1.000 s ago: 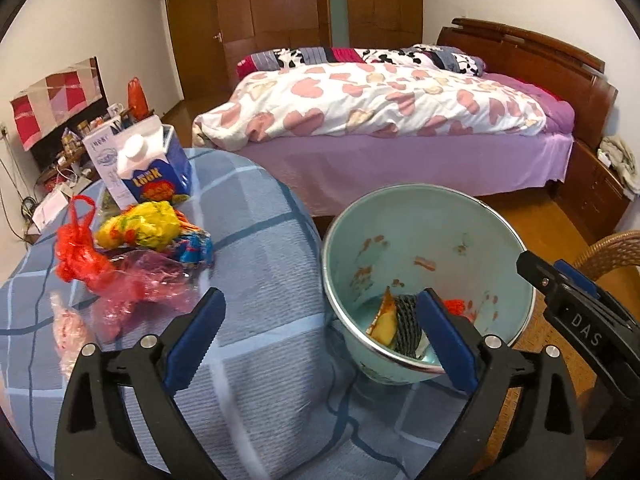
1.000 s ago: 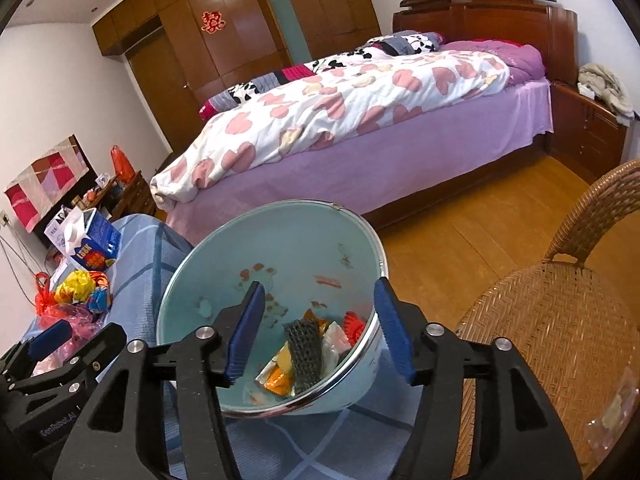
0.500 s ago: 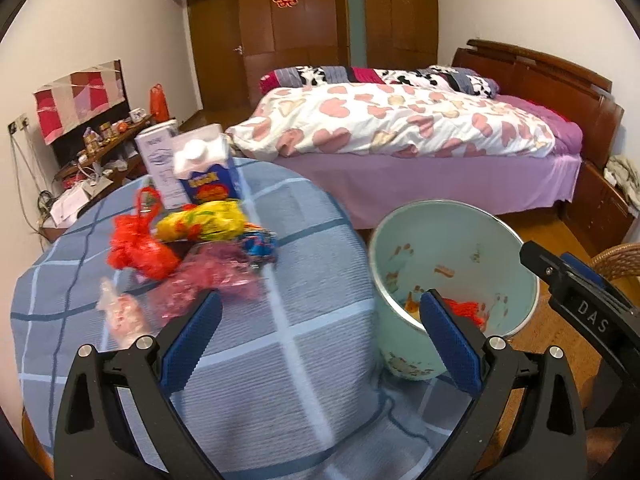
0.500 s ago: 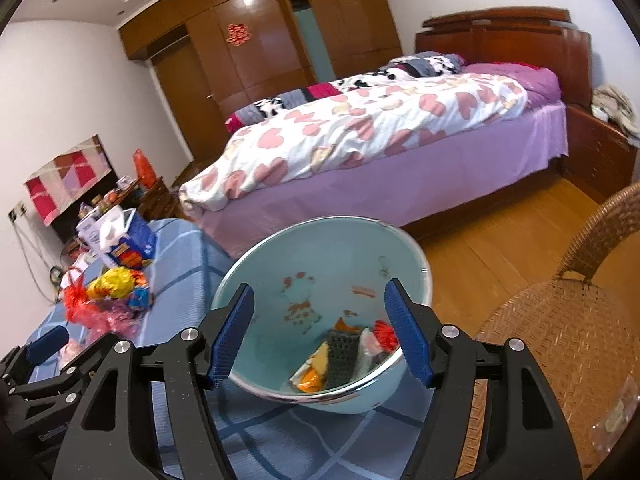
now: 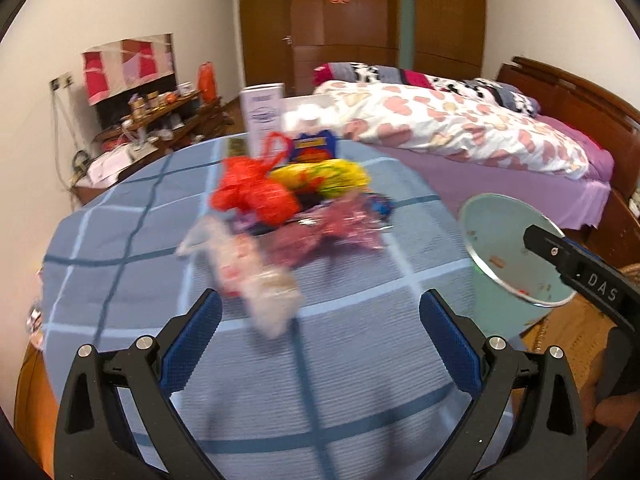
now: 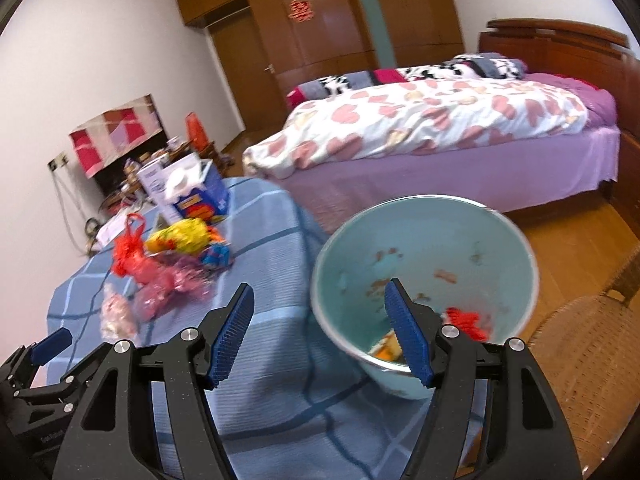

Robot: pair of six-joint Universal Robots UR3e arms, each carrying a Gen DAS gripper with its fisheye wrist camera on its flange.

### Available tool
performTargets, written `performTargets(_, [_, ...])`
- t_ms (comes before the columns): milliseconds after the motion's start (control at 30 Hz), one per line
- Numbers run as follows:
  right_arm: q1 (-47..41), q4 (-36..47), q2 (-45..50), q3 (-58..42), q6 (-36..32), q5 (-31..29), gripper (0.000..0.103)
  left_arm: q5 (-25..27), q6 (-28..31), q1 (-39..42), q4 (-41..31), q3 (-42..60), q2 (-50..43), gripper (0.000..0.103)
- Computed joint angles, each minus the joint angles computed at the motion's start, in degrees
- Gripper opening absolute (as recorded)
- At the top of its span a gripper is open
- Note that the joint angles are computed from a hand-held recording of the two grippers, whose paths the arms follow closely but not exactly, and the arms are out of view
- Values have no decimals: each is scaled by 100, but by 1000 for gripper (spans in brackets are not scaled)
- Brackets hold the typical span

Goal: Collect trash
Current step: 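Grasp the clear plastic bag with the left gripper while the right gripper grasps the pink bag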

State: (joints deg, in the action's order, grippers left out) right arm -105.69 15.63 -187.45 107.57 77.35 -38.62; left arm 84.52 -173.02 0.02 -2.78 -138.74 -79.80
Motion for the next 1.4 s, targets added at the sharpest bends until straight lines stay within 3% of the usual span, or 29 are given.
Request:
performTargets(300, [-663,2557,611,-1567,-1902,-925,67,-640,389,1584,-281,-612,650,97])
performTargets(433, [-988,3428,751,-2226,-2381,-1394,67,-821,461,2061,-401,-690,794,97])
performTargets(533, [-1161,4106,808,-2824,-2678,-1688,68,-923,516,2269,-439,-690,797,97])
performTargets(633, [-1334,4790,877,-3416,-3071,-2012,79,-977,567,2367,-451,-654,741,97])
performTargets(867, [-1844,6090,1106,-5212,-3577,-2536,77,-998,567,2451,-463,-622,658,97])
performTargets(933, [-1968,6253,1105,-5381,-3614,-2720,62,-1035,577,2472,-468,-633,675,97])
performTargets(1000, [-2058,6308,1097,-5443,-3658,-2865,39,-1071,563,2443,-457,-611,665,97])
performTargets(1100, [-2068,6107,923,-4945,-3699,-2908,17,-1032,446,2280,-434,-545,635,97])
performTargets(1233, [-1823,5495,730,-4088,-3544,-2535,14,-825,218,1889,-267,-398,449,97])
performTargets(1400, [-1261,4253,537,-2921,-2971,-1444,14,-449,-228,1142,-43,-17,-115,97])
